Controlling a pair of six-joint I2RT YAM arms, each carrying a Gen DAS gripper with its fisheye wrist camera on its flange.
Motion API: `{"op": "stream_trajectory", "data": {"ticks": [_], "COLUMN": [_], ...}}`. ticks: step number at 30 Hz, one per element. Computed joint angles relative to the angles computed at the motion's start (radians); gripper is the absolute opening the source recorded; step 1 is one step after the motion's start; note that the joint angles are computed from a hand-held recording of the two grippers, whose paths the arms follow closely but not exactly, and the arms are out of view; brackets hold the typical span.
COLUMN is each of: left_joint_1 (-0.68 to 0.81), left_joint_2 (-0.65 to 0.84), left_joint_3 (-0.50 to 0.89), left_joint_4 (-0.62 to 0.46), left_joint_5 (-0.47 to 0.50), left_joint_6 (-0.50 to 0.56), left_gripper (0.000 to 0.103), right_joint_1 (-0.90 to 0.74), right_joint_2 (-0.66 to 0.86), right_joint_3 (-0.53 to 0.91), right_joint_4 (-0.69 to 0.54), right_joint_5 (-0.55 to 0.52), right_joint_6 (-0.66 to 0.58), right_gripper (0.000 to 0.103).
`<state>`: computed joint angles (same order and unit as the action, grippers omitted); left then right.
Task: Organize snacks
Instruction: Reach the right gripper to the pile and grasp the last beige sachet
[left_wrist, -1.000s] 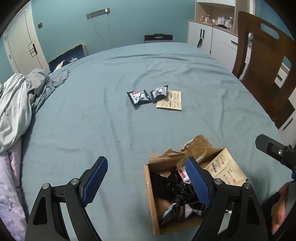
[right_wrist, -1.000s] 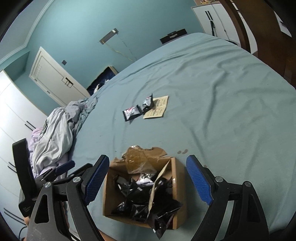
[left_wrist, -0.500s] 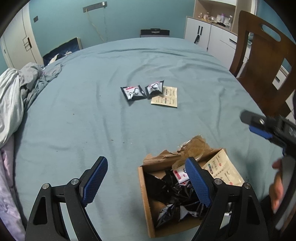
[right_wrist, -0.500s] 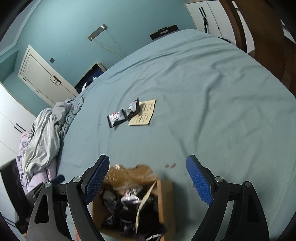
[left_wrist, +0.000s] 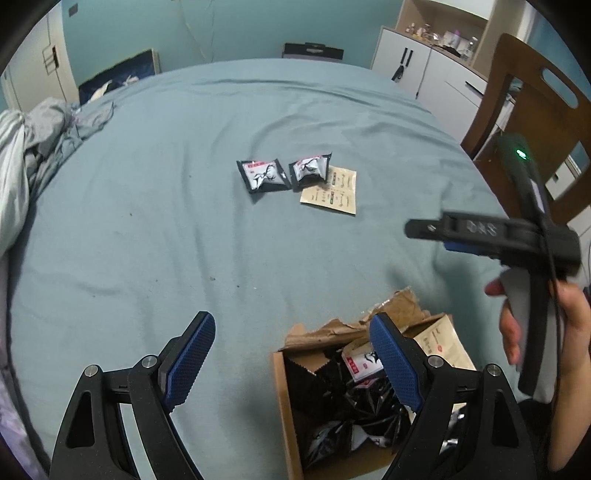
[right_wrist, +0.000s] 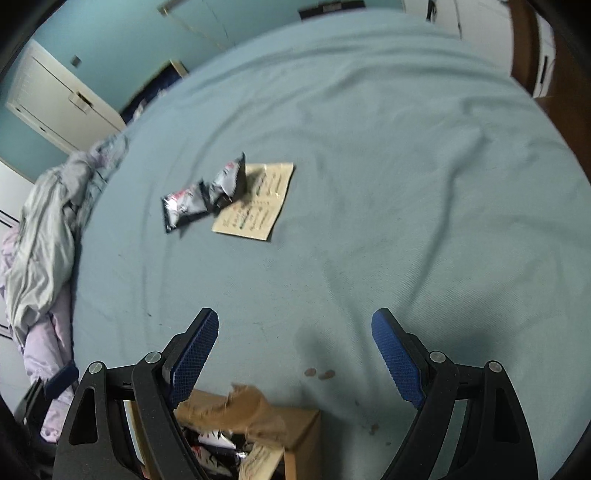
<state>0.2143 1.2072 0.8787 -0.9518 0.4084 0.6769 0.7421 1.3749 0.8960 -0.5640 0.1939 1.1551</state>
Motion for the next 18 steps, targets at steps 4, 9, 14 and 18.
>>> {"op": "stream_trajectory", "data": {"ticks": [4, 9, 14, 18], "left_joint_1": [0.016, 0.033, 0.051, 0.061], "left_joint_2": [0.044, 0.073, 0.103, 0.141], "left_joint_3": [0.017, 0.028, 0.053, 0.076], "left_joint_4": [0.001, 0.009, 0.004, 0.0], "left_joint_5": [0.007, -0.002, 0.015, 0.027], "left_joint_6": [-0.005, -0.002, -0.006, -0.017], "left_gripper": [0.087, 0.087, 0.087, 0.087], "right_joint_1": [-0.159, -0.285, -0.335, -0.341], "right_joint_2": [0.158, 0.486, 0.732, 0.859], "right_joint_3": [0.162, 0.52, 0.801, 0.988], "right_joint_4": [-0.03, -0.203, -0.339, -0.424], "right_joint_5": [-0.178, -0.269, -0.295, -0.243], "right_joint_6": [-0.088, -0.213, -0.224, -0.216], "right_gripper": [0.085, 0.085, 0.085, 0.088]}}
